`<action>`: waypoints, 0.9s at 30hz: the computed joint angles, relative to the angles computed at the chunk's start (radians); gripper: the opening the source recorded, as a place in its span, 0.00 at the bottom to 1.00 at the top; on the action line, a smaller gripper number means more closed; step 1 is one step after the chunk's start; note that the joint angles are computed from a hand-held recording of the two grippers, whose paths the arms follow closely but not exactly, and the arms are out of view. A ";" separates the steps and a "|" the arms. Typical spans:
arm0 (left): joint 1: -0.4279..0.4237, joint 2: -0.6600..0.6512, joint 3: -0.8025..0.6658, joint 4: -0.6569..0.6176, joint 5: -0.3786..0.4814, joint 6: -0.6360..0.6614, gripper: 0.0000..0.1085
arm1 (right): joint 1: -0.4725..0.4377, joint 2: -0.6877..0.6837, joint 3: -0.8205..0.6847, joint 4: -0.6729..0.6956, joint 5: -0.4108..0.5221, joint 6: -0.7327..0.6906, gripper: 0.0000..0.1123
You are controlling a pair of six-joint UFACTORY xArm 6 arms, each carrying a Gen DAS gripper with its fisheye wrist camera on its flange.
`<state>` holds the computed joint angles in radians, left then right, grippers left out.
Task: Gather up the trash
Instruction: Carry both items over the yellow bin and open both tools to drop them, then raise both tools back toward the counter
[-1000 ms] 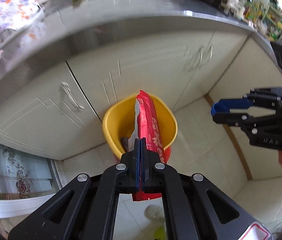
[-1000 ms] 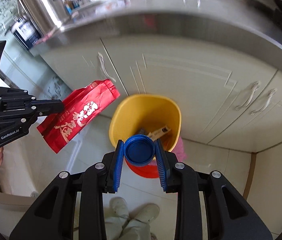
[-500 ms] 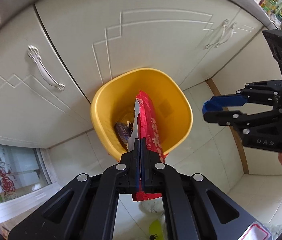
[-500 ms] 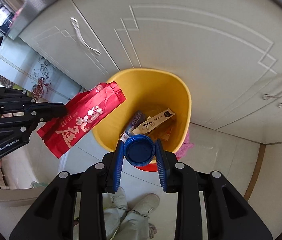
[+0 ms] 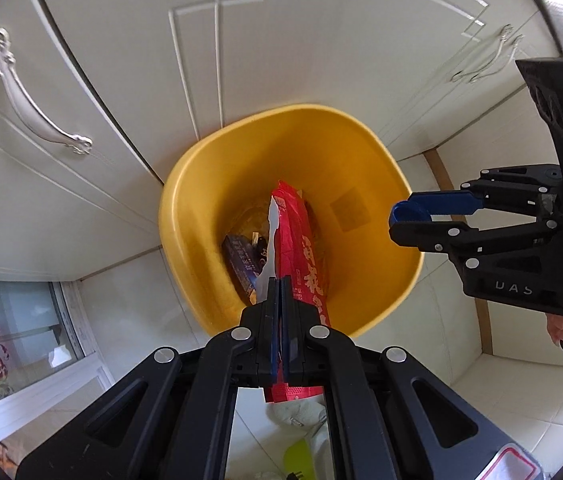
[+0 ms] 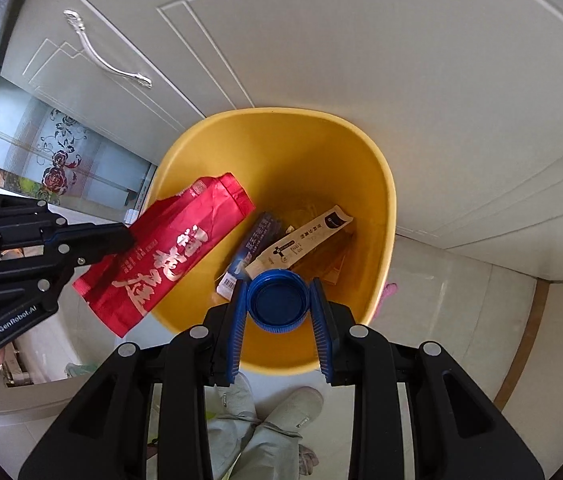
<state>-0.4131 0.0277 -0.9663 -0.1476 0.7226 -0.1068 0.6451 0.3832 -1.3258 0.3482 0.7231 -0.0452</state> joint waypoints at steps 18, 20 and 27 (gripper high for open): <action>-0.010 0.031 -0.050 0.037 0.030 -0.042 0.28 | -0.017 0.027 -0.019 0.031 -0.025 0.004 0.44; -0.011 0.031 -0.053 0.045 0.034 -0.050 0.28 | -0.016 0.020 -0.018 0.034 -0.023 0.005 0.44; -0.013 -0.022 -0.034 0.067 0.043 -0.098 0.28 | -0.001 -0.055 0.028 0.046 -0.042 0.036 0.44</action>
